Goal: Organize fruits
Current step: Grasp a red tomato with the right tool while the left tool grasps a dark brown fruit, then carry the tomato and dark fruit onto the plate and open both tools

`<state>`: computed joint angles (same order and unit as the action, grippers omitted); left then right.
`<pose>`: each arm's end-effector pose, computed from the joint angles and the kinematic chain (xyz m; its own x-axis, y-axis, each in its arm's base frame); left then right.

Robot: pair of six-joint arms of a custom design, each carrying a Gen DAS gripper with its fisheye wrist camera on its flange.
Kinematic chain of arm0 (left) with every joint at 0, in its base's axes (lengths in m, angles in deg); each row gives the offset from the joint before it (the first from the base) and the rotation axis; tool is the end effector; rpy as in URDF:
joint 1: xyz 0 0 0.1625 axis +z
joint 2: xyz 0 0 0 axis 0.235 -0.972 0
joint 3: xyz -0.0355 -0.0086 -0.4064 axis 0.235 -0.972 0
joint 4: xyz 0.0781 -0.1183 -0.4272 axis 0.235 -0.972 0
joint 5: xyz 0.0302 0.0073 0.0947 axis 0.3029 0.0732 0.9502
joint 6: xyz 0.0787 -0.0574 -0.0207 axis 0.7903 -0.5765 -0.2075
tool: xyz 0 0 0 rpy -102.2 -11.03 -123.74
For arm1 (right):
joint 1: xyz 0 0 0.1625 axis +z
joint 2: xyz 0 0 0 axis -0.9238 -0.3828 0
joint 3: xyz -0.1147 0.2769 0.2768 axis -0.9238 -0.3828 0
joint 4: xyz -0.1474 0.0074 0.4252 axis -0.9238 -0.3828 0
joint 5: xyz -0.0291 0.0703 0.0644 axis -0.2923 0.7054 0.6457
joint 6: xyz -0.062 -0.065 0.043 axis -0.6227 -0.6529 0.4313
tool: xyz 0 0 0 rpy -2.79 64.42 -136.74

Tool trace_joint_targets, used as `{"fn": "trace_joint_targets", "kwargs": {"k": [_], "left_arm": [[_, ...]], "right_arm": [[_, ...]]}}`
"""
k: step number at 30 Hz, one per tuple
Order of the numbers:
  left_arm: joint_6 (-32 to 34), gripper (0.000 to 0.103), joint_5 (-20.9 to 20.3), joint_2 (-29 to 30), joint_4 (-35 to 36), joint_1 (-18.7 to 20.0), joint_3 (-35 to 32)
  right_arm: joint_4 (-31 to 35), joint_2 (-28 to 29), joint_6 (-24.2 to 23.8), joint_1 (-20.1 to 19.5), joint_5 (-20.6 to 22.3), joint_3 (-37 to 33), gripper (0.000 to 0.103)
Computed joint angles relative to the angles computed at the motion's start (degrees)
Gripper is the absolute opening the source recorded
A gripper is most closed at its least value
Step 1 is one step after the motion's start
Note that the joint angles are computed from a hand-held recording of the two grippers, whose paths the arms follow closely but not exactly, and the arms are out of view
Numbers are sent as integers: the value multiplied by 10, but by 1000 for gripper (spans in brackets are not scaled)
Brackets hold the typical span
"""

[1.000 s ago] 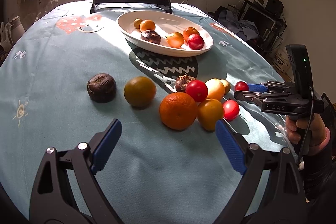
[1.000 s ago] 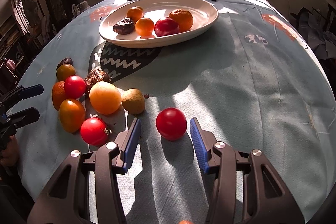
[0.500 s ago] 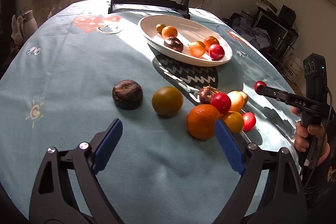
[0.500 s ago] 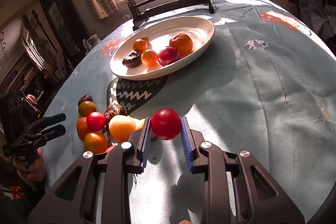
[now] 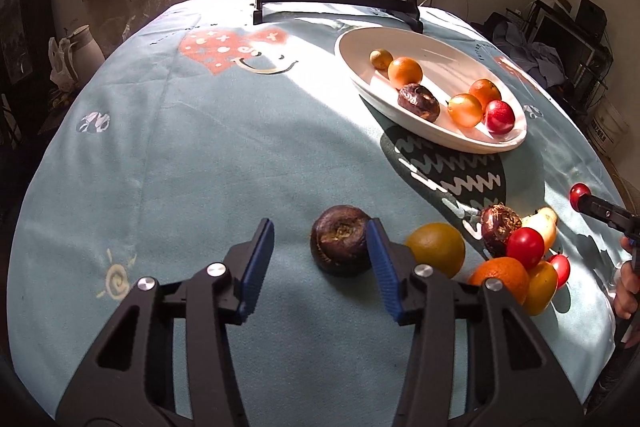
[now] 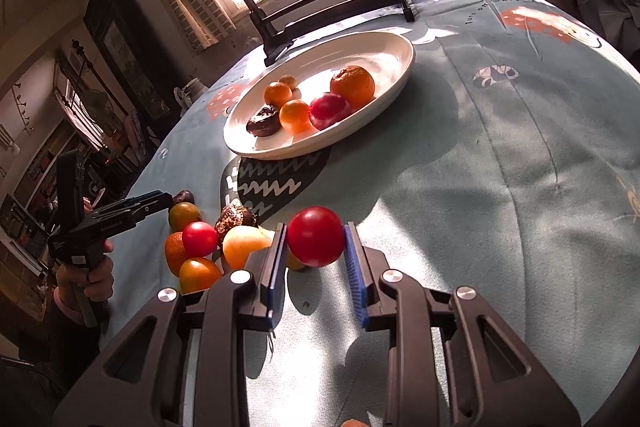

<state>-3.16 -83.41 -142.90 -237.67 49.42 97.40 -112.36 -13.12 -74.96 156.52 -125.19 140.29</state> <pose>-0.0901 -0.6347 0.1702 -0.7732 -0.0536 -0.6318 0.3784 0.7605 -0.5276 0.1207 -0.6646 0.1457 -0.8683 -0.4399 0.2292 -0.4956 0.7891 -0.3630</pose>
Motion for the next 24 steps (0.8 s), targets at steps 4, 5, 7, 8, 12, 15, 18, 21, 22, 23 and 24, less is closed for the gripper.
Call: {"fn": "trace_joint_targets", "kwargs": {"k": [4,5,7,8,12,15,18,21,22,23,24], "left_arm": [[11,50,-13,6,8,1,-6],[11,50,-17,7,12,1,-7],[10,50,-33,5,28,3,-8],[9,48,-34,6,37,3,-10],[0,47,-12,18,58,6,-22],[-12,46,-30,15,63,13,-25],[-2,44,-20,19,53,10,-23],[-9,43,-25,16,54,11,-22],[-14,43,-26,14,56,11,-21],[-18,43,-26,13,55,11,-20],[-20,43,-22,11,52,10,-17]], "right_arm": [[-4,0,-4,0,1,2,29],[-2,0,-3,-1,2,1,29],[-1,-1,-3,-1,2,1,29],[2,-1,-3,-1,2,1,29],[4,0,-3,0,1,-1,29],[5,0,-3,0,1,0,29],[7,0,-2,0,1,-1,29],[5,0,0,0,1,-1,29],[5,0,0,0,1,0,29],[5,0,-1,0,1,-1,29],[5,0,-1,0,1,-1,29]]}}
